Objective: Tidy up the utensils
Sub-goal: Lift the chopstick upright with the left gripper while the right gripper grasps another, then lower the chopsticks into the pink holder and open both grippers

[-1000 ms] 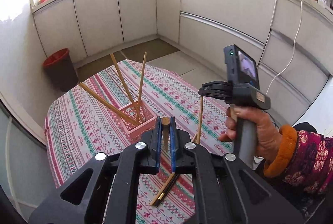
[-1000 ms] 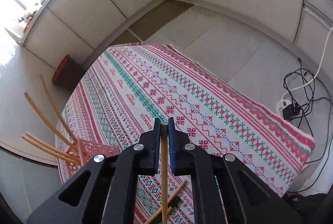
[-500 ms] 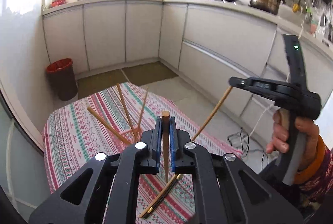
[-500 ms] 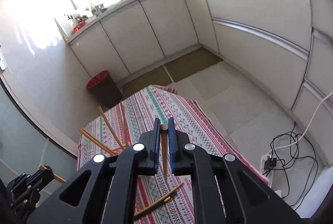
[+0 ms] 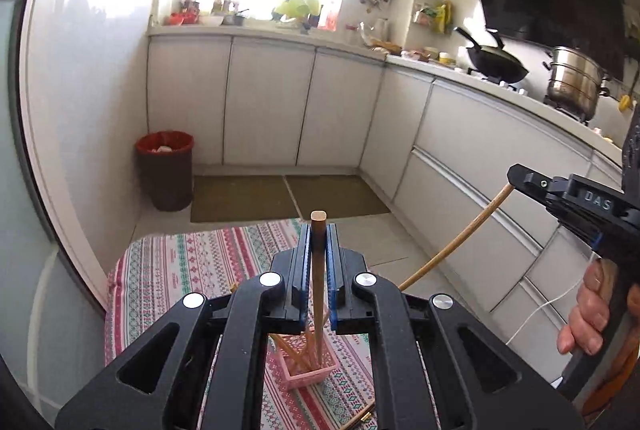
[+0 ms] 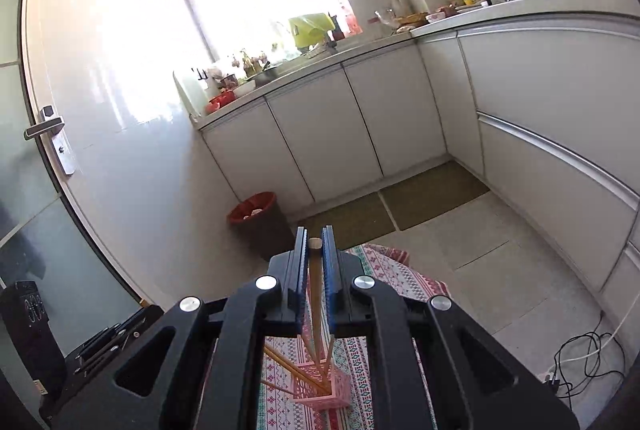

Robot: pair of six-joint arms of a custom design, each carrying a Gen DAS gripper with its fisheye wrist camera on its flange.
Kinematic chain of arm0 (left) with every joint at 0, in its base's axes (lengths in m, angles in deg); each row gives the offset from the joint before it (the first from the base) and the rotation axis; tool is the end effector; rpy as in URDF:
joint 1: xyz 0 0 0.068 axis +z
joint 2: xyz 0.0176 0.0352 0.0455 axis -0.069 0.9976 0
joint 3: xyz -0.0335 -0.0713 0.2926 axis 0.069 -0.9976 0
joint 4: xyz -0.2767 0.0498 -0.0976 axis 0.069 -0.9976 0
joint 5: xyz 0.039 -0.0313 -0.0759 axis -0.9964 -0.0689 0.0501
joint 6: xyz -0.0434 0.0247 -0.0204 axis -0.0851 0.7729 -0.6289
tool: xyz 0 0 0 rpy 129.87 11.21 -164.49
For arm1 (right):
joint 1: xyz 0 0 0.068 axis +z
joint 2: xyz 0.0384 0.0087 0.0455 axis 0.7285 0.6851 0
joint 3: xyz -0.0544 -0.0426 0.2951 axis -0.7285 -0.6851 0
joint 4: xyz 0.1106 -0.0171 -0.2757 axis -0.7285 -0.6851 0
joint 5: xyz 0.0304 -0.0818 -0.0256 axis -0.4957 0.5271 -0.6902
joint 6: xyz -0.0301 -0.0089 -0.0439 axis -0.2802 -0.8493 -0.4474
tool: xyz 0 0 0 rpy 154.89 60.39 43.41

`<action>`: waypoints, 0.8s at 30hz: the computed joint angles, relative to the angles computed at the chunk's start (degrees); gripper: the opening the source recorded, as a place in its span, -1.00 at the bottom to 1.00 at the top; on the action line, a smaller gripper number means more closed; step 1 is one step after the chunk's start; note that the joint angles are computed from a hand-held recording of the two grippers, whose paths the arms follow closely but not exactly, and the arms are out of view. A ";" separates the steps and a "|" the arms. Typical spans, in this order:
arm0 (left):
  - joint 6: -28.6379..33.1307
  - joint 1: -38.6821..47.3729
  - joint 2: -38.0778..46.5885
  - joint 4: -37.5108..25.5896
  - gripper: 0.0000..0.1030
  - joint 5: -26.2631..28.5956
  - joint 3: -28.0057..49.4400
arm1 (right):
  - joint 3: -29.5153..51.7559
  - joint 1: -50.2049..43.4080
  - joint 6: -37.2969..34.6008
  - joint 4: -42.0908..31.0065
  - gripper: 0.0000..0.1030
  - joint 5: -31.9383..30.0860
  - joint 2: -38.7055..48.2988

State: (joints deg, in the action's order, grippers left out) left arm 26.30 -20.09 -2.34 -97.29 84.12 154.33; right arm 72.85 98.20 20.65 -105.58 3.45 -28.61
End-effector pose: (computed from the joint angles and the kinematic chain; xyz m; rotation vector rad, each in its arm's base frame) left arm 0.3262 -0.1147 0.3287 0.7702 1.9842 -0.7027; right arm 0.1387 0.1271 0.4381 0.7531 1.8845 0.1550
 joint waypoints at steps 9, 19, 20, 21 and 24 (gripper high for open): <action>-1.99 0.52 7.94 6.53 -0.53 -3.31 -2.11 | -12.50 -9.59 -11.57 20.18 -0.85 -12.16 0.58; -5.53 4.18 6.06 8.33 -0.09 -1.56 -1.55 | -15.32 -12.91 -14.00 25.07 -0.85 -17.31 3.91; -5.34 3.88 5.87 8.42 -0.09 -2.14 -1.79 | -15.51 -12.87 -14.12 25.35 -0.85 -17.83 4.21; -4.95 3.62 5.91 8.20 -0.09 -2.39 -1.80 | -15.56 -13.15 -14.90 25.74 -0.80 -19.03 4.84; -3.84 2.83 5.81 7.66 -0.09 -3.59 -1.94 | -15.75 -13.68 -14.85 26.00 -0.24 -21.07 6.31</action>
